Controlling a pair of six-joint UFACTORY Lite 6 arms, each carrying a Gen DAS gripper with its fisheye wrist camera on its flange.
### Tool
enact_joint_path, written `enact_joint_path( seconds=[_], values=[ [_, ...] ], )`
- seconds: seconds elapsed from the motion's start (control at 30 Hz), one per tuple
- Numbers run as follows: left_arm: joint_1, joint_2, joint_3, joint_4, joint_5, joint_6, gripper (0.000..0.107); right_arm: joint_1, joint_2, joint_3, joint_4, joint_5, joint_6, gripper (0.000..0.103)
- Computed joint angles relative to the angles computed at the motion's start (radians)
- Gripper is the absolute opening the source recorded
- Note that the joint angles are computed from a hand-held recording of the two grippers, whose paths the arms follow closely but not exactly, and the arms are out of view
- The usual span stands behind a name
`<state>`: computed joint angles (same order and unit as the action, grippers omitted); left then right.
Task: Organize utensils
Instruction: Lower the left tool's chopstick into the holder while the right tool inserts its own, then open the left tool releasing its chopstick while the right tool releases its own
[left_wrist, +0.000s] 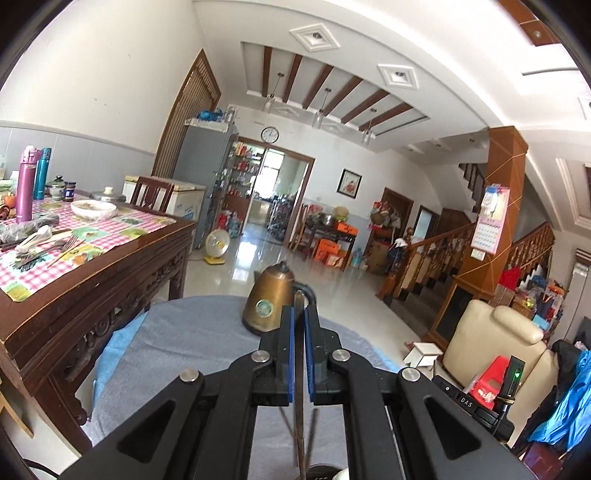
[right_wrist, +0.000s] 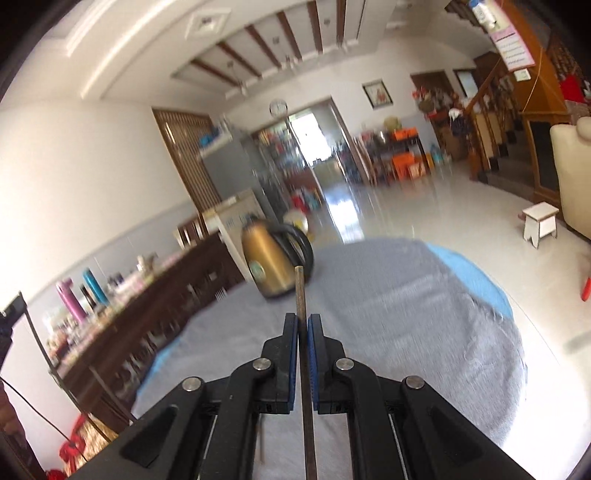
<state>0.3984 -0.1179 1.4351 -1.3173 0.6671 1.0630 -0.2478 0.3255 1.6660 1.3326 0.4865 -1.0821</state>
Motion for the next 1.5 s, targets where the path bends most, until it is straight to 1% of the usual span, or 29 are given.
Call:
enact_joint_path(
  seconds=[0.1,0.17,0.27,0.37,0.57,0.67,0.77,0.87,0.9,0.97,1.0,1.1,1.2,1.3,1.5],
  values=[
    [-0.025,-0.017,-0.008,-0.025,-0.005,0.014,0.005,0.0,-0.062,-0.023,0.091,0.011,-0.055,0.006],
    [-0.058,-0.022,-0.018,-0.035,-0.033,0.033,0.005,0.009,-0.1,-0.036,0.142,0.013,-0.086,0.006],
    [-0.122,-0.01,-0.035,-0.025,-0.083,0.043,0.005,0.017,-0.139,-0.038,0.165,0.043,-0.08,0.006],
    [-0.173,0.006,-0.059,-0.023,-0.146,0.063,0.005,0.053,-0.189,-0.069,0.214,0.025,-0.118,0.006],
    [-0.227,0.016,-0.107,-0.023,-0.207,0.086,0.005,0.14,-0.247,-0.082,0.319,-0.047,-0.215,0.006],
    [-0.245,0.011,-0.13,-0.027,-0.239,0.104,0.005,0.177,-0.253,-0.067,0.329,-0.054,-0.218,0.006],
    [-0.25,0.02,-0.134,-0.025,-0.246,0.103,0.005,0.216,-0.252,-0.064,0.313,-0.057,-0.215,0.006],
    [-0.254,0.014,-0.152,-0.03,-0.256,0.118,0.005,0.279,-0.25,-0.094,0.296,-0.098,-0.239,0.006],
    [-0.254,0.012,-0.158,-0.035,-0.259,0.129,0.005,0.305,-0.239,-0.101,0.26,-0.112,-0.214,0.006],
    [-0.255,0.003,-0.172,-0.033,-0.266,0.14,0.006,0.325,-0.233,-0.136,0.261,-0.12,-0.231,0.006],
    [-0.254,0.001,-0.177,-0.036,-0.265,0.147,0.006,0.349,-0.225,-0.151,0.23,-0.138,-0.217,0.006],
    [-0.246,-0.004,-0.188,-0.045,-0.257,0.158,0.006,0.376,-0.222,-0.21,0.258,-0.173,-0.291,0.006],
    [-0.245,0.011,-0.181,-0.014,-0.24,0.13,0.006,0.386,-0.227,-0.272,0.346,-0.193,-0.417,0.006],
    [-0.251,0.008,-0.207,-0.015,-0.245,0.142,0.006,0.409,-0.236,-0.314,0.388,-0.219,-0.48,0.006],
    [-0.249,0.02,-0.227,0.01,-0.228,0.129,0.006,0.386,-0.228,-0.362,0.383,-0.19,-0.476,0.006]
  ],
)
